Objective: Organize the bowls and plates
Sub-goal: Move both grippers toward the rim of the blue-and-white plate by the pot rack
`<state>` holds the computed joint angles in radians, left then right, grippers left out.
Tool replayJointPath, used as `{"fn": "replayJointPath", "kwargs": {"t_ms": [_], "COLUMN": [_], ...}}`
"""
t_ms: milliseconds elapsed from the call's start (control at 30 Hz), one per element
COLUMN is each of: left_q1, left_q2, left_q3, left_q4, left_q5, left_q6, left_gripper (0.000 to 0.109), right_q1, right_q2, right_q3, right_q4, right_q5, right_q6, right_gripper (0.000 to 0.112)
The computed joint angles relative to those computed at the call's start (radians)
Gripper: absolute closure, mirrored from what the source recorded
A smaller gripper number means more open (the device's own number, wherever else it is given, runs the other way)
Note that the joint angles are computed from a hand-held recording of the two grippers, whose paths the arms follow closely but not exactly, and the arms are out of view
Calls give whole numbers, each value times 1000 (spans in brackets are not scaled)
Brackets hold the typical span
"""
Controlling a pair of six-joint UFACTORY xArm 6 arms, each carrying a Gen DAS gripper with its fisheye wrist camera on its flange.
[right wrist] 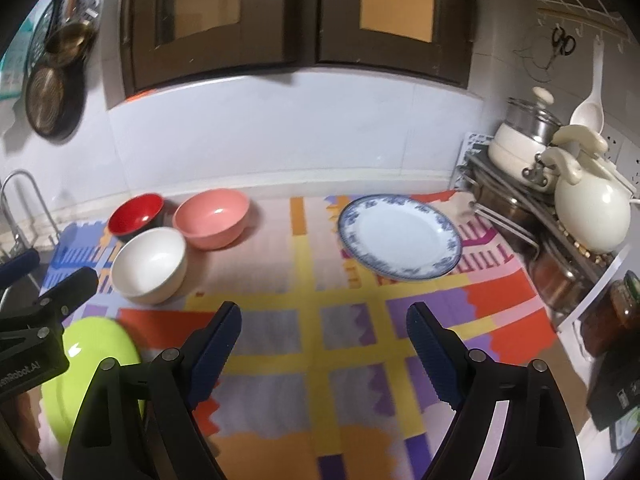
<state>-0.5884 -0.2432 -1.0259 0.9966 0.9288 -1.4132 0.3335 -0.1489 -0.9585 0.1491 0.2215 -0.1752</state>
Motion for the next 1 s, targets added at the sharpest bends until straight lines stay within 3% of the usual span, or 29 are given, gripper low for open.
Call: {"fn": "replayJointPath", "kwargs": {"t_ms": [367,500,800,1000], "left_q1": [-2,18,85,119], "left_q2": [275,366,588,802], "left_q3": [-322,-422,-630,-876], "left_q4": [-1,-10,-94,-224], "left_q5": [16,-20,-135,-138], "left_q6": [85,122,213,373], "left_gripper": [6,6,6,6], "right_q1": [-88,-125,-196,-223], "right_q2": [152,225,397,527], "right_q3": [-186,-267,-433,-555], "right_q4": [298,346,174,74], "right_q5": [8,35,27,9], "right_q6": [-287,-300,-94,-1], "right_gripper": [27,27,27,27]}}
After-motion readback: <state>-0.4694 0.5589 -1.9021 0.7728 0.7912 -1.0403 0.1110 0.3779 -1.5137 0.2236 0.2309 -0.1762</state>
